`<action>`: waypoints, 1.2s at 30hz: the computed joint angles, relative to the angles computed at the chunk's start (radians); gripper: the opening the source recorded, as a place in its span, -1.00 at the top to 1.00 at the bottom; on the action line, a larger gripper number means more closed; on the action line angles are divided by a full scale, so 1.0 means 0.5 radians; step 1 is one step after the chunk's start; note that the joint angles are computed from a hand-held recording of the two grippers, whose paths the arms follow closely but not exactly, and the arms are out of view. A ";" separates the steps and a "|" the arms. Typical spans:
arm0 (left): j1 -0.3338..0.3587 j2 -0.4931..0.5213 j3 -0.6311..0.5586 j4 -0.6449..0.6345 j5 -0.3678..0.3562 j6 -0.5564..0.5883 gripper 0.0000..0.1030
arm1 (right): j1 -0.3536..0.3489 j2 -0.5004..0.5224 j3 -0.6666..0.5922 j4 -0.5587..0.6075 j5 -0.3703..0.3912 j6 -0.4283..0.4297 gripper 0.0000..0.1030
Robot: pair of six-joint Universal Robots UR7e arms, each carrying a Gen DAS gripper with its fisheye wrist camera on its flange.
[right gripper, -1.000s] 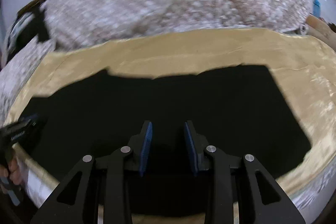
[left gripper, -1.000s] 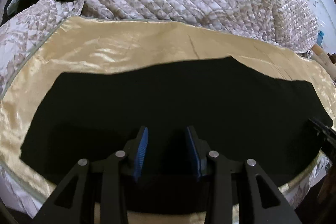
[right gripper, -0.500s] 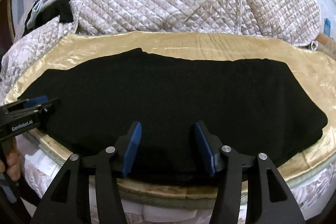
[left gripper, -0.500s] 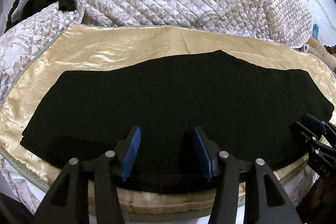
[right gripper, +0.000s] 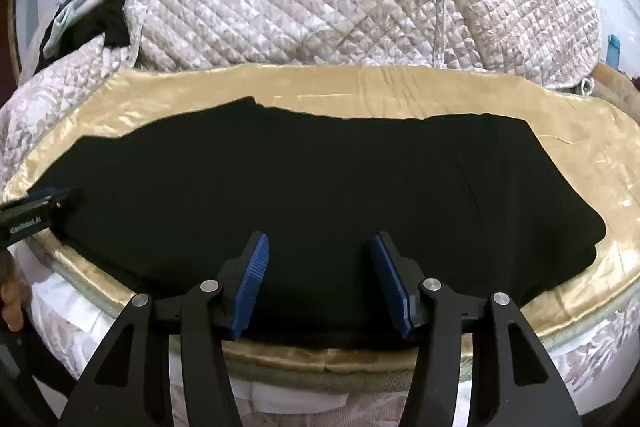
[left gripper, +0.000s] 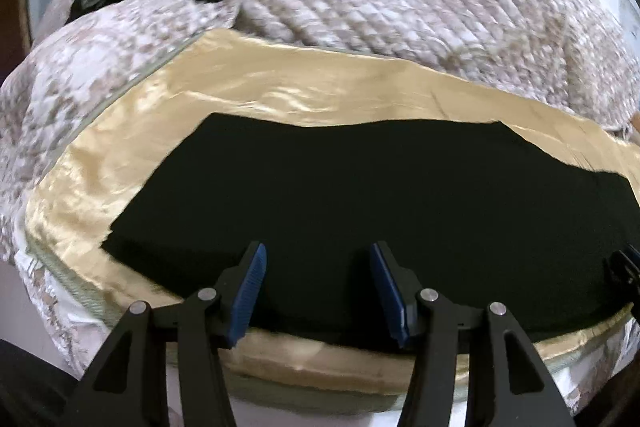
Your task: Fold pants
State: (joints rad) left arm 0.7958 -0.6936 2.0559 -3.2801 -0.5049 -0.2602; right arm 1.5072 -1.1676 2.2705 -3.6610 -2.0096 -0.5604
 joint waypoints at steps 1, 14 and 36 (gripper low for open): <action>0.008 -0.011 0.012 -0.028 -0.004 0.010 -0.11 | 0.001 -0.002 -0.001 -0.011 -0.001 0.012 -0.05; 0.035 -0.234 0.296 -0.266 -0.123 -0.280 -0.17 | -0.012 -0.031 -0.011 0.032 -0.035 0.080 -0.05; 0.231 -0.211 0.094 -0.367 -0.241 -0.224 0.54 | -0.039 -0.084 -0.028 0.134 0.055 0.202 -0.06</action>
